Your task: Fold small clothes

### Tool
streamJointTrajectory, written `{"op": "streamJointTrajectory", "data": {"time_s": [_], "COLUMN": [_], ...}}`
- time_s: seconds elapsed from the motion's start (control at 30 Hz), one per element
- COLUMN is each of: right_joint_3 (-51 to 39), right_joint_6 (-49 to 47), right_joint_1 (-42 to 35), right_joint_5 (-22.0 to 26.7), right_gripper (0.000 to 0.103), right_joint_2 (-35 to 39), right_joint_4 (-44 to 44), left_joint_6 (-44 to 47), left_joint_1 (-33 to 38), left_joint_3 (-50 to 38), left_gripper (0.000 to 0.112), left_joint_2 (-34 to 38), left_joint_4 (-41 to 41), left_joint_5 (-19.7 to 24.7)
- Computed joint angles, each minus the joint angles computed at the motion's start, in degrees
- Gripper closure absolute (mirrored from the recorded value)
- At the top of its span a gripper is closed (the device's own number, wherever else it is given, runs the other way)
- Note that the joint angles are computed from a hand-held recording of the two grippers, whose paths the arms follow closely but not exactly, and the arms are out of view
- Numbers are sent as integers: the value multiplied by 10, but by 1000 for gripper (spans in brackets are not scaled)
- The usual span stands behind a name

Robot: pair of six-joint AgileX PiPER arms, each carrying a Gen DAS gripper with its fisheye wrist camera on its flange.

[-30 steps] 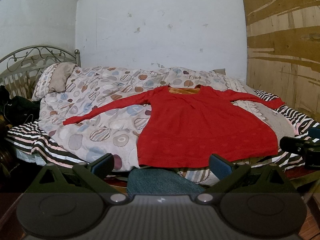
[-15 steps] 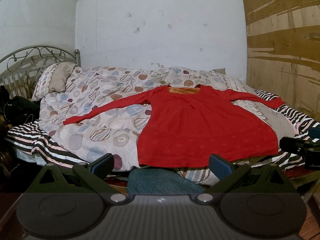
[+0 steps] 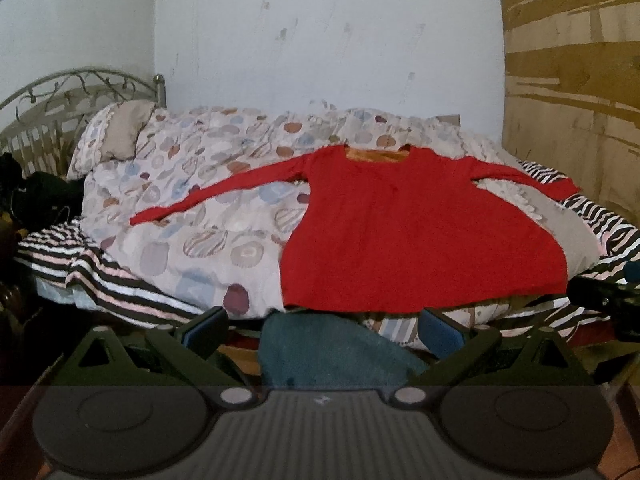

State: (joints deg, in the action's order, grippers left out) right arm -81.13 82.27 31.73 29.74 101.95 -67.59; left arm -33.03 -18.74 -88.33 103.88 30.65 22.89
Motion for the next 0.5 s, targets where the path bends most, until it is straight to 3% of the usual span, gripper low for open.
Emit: {"op": "streamJointTrajectory", "data": {"time_s": [0.13, 0.5], "right_joint_3": [-17, -81], "right_joint_6": [-42, -145], "right_joint_1": [-6, -30], "right_joint_5": [10, 58], "right_gripper": [0, 0], "right_joint_2": [11, 49], "right_joint_4": [42, 151], "left_joint_6": [92, 182], "left_joint_1": [14, 7], "left_joint_3": [-52, -255], "left_gripper": [10, 10], "left_joint_2": [28, 139], "left_joint_4": [-96, -102], "left_joint_5": [38, 137]}}
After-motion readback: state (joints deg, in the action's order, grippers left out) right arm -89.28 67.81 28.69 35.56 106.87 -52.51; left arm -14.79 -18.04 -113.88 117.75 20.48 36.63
